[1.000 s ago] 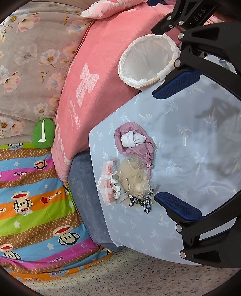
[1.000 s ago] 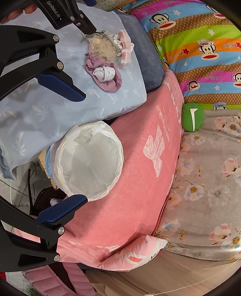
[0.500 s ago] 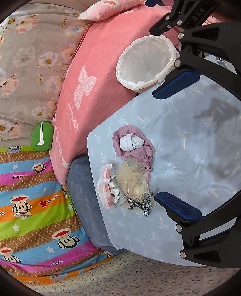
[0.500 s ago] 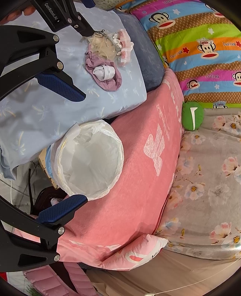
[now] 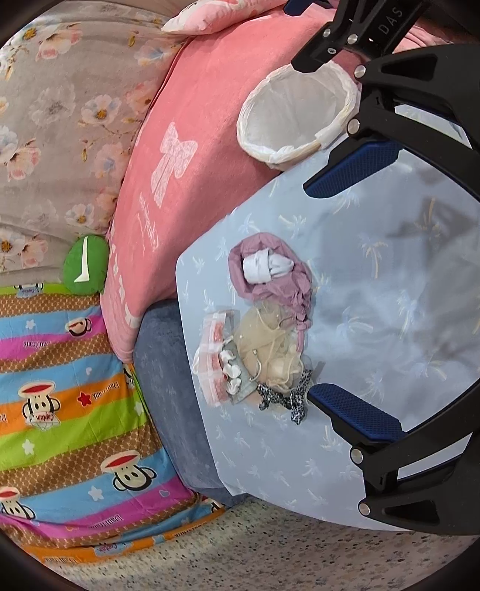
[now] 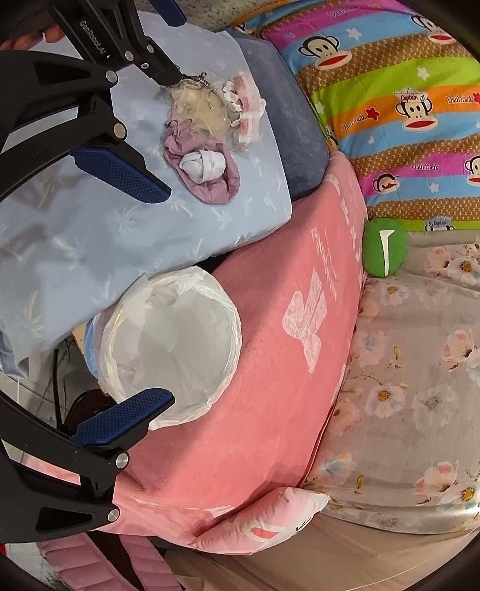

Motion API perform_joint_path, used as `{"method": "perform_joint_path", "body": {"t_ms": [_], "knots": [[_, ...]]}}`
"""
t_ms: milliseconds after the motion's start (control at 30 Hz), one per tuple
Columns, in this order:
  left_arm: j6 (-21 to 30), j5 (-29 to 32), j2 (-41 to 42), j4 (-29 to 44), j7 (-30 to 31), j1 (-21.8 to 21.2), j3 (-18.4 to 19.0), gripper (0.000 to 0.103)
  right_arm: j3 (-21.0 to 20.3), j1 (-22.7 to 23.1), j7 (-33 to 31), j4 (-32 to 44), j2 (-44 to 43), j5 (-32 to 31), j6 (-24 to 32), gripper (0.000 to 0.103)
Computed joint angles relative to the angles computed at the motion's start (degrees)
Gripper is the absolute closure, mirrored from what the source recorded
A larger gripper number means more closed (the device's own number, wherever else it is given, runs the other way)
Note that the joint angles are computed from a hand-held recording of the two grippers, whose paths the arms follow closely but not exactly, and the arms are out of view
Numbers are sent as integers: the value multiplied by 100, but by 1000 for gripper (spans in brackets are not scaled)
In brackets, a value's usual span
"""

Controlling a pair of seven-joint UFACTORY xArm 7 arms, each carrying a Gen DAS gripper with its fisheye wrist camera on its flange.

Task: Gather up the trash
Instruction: 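Grasp the leopard-print strap with the left tool while the right tool grasps the purple cloth bag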

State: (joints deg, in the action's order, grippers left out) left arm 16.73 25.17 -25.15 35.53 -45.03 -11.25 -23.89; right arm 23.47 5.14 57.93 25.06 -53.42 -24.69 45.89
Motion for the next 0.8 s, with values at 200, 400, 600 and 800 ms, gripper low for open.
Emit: {"method": "perform_joint_path", "body": {"t_ms": [200,400,600,800], "knots": [[-188,331,90,-133,-215,562,44,7,186,-232,348,217,781,-174,-806,6],[-321,566,495,-129,-281,975,245,7,478,-571,853,579,1889,-720,-1607,6],[-583,1487,1206,133,-844,1472,291,7,707,-943,1694,1143,3200,-1799,-2276,6],[-819,1529,1944,370,-711,1140,952,7,712,-1018,2518,1800,4424,-2803,-2338,6]]}}
